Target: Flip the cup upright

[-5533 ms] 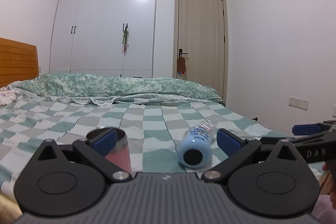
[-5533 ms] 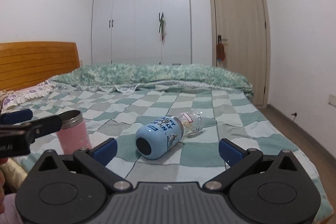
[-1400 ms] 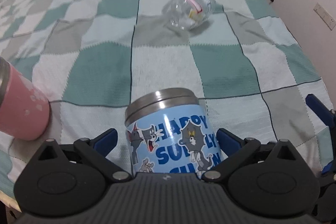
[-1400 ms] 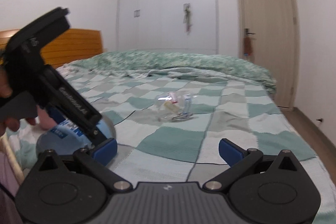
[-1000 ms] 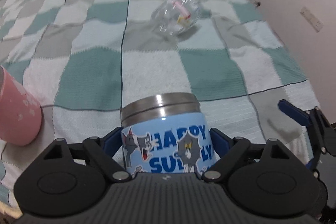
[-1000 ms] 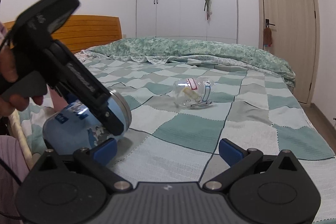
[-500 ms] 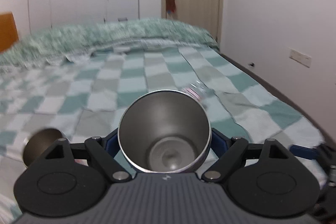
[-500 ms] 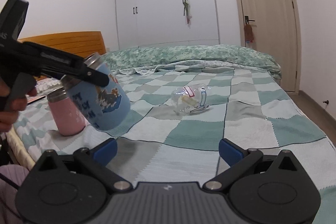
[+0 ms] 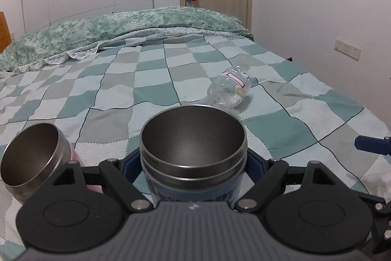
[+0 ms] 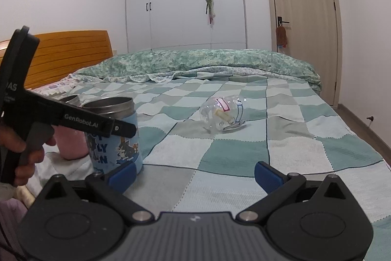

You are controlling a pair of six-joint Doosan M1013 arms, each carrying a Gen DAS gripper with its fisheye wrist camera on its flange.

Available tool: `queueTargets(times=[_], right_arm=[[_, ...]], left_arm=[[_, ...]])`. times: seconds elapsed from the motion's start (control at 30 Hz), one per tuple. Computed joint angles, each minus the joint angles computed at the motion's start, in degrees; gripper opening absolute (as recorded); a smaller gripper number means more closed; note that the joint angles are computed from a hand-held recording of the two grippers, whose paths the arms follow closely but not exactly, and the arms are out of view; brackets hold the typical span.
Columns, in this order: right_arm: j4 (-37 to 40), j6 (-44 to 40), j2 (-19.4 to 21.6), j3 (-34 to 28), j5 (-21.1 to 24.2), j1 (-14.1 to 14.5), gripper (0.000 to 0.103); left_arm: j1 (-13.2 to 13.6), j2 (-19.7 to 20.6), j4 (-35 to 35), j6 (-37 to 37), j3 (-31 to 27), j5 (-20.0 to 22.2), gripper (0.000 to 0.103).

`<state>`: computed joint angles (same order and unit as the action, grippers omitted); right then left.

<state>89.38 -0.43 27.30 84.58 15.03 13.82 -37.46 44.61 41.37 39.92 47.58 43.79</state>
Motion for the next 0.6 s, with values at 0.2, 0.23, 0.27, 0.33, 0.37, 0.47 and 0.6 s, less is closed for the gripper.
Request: queueTargets(times=[0.2,0.23,0.27,0.33,0.37,0.47,0.6], right_arm=[[7.8,-7.7,-1.0,1.3,0.0,0.2,0.103],[10.7,-10.5,-1.4,1.8,0.1,0.3,0.103],[13.0,-12.9,-1.8,2.4,0.3,0.3,0.103],[18.6,-18.4,-2.8,3.7,0.6,0.5,0.103],[21.1,-20.9,-3.3,4.3,0.7,0.6,0.103],[31.2,-30.7,-5.1,7.0,1.2,1.0,0.103],[43.0,-42.2,-7.7,10.4,1.8,1.7,0.103]], left_arm=[[-1.4,-2.6,9.7,-8.6,4.6,-2.5,0.103],[-1.8,-3.9,14.2,-13.3,6.9,-4.1,0.103],[-2.2,-5.1,18.3,-17.4,9.1,-5.2,0.103],[-3.1,-6.8,23.3,-22.9,11.5,-4.8,0.103],[-3.5,-7.6,25.6,-25.5,12.8,-4.4,0.103],[-5.1,-9.6,33.3,-32.8,16.4,-2.5,0.103],[-7.3,-12.0,41.8,-40.3,21.1,1.0,0.103]])
